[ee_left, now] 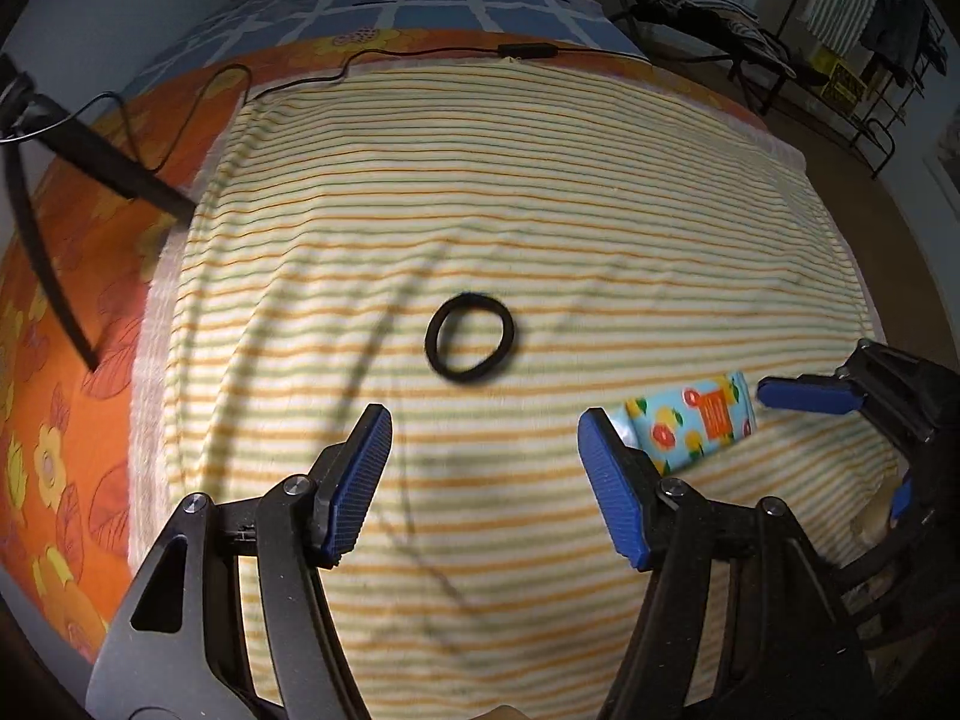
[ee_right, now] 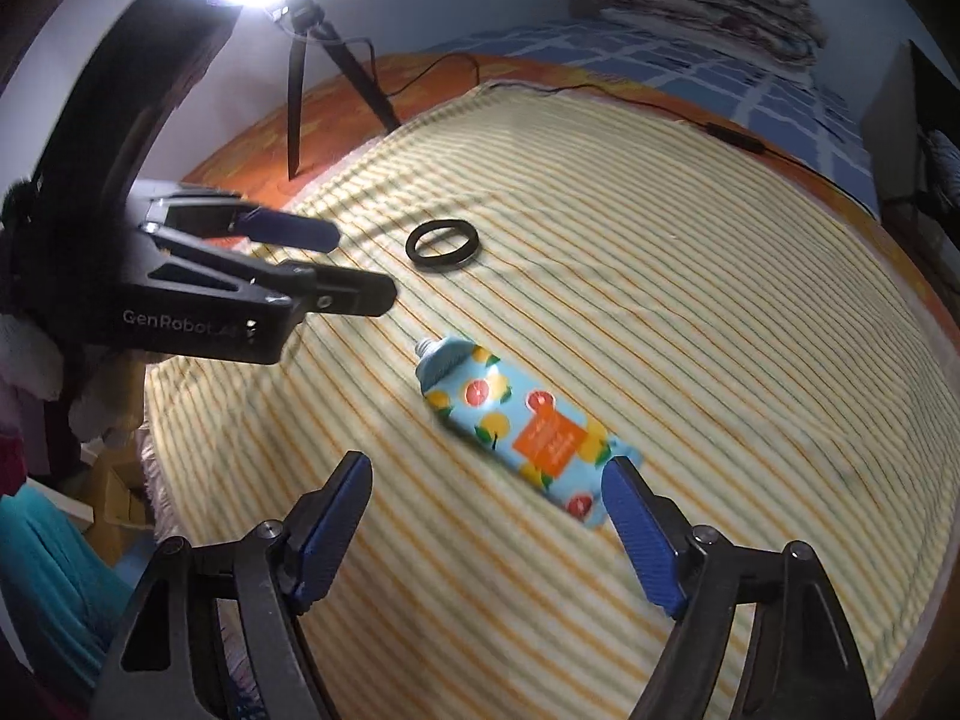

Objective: Collect trash
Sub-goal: 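Grasp the black hair tie with the left tool while the right tool grasps the lotion tube, then carry hair tie and tube over the wastebasket and open both tools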

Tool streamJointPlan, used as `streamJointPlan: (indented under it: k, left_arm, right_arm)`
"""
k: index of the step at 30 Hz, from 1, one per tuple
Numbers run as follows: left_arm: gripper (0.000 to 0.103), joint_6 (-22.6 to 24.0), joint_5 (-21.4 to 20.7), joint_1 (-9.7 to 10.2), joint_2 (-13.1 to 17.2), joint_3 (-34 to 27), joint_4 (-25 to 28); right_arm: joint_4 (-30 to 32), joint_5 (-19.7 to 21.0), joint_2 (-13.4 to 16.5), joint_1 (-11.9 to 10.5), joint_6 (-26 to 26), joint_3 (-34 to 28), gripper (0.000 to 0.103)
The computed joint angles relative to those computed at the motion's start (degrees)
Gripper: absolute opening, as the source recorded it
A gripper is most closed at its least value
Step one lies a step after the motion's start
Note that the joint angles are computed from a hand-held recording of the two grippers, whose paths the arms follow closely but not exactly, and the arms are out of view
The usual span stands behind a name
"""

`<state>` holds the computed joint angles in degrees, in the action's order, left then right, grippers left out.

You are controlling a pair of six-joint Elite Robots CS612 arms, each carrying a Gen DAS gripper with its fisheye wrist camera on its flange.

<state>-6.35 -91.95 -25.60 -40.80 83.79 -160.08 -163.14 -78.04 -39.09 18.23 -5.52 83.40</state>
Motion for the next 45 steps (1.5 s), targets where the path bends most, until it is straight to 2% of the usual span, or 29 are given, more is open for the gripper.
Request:
streamJointPlan:
  k: [7, 9, 12, 13, 17, 19, 22, 24, 27, 32, 45]
  left_arm:
    - [0.061, 0.3, -0.2, 0.28, 2.4, -4.0, 3.2]
    - [0.054, 0.4, -0.8, 0.43, 3.1, -5.3, 4.7]
    - [0.053, 0.6, -0.4, 0.42, 3.7, -6.2, 4.8]
    - [0.047, 0.7, -0.3, 0.42, 3.7, -6.2, 4.7]
    - [0.038, 0.7, -0.1, 0.57, 4.0, -6.6, 4.5]
    - [0.032, 0.6, -0.2, 0.73, 4.1, -6.7, 4.4]
    - [0.021, 0.5, 0.0, 0.91, 4.2, -6.9, 4.5]
    - [0.014, 0.3, -0.2, 1.02, 4.0, -6.6, 4.4]
    - [0.009, -0.2, -0.1, 1.1, 3.8, -6.2, 4.0]
    - [0.006, -0.7, 0.8, 0.89, 3.1, -4.8, 2.5]
    - [0.005, -2.0, -0.5, 0.65, -1.1, 2.0, -3.1]
  right_arm:
    - [2.6, -2.2, 1.6, 0.4, -2.9, -2.7, 0.081]
    - [2.9, -2.8, 1.9, 0.5, -3.4, -3.3, 0.081]
    - [3.4, -3.3, 2.4, 0.6, -3.6, -4.2, 0.081]
    - [3.7, -3.1, 2.6, 0.6, -3.6, -4.5, 0.08]
    - [4.1, -3.5, 3.1, 0.7, -3.3, -5.3, 0.076]
    - [3.7, -3.2, 3.1, 0.6, -2.5, -5.3, 0.071]
    - [3.3, -3.2, 3.0, 0.3, -1.2, -5.1, 0.057]
    - [3.1, -2.8, 3.0, -0.1, 0.1, -5.1, 0.039]
    - [2.5, -1.3, 2.9, -0.9, 2.5, -4.8, 0.022]
    - [0.5, 0.0, 2.8, -1.5, 6.1, -3.9, 0.008]
    - [-7.9, 1.8, 0.4, -1.5, 11.2, 1.3, 0.005]
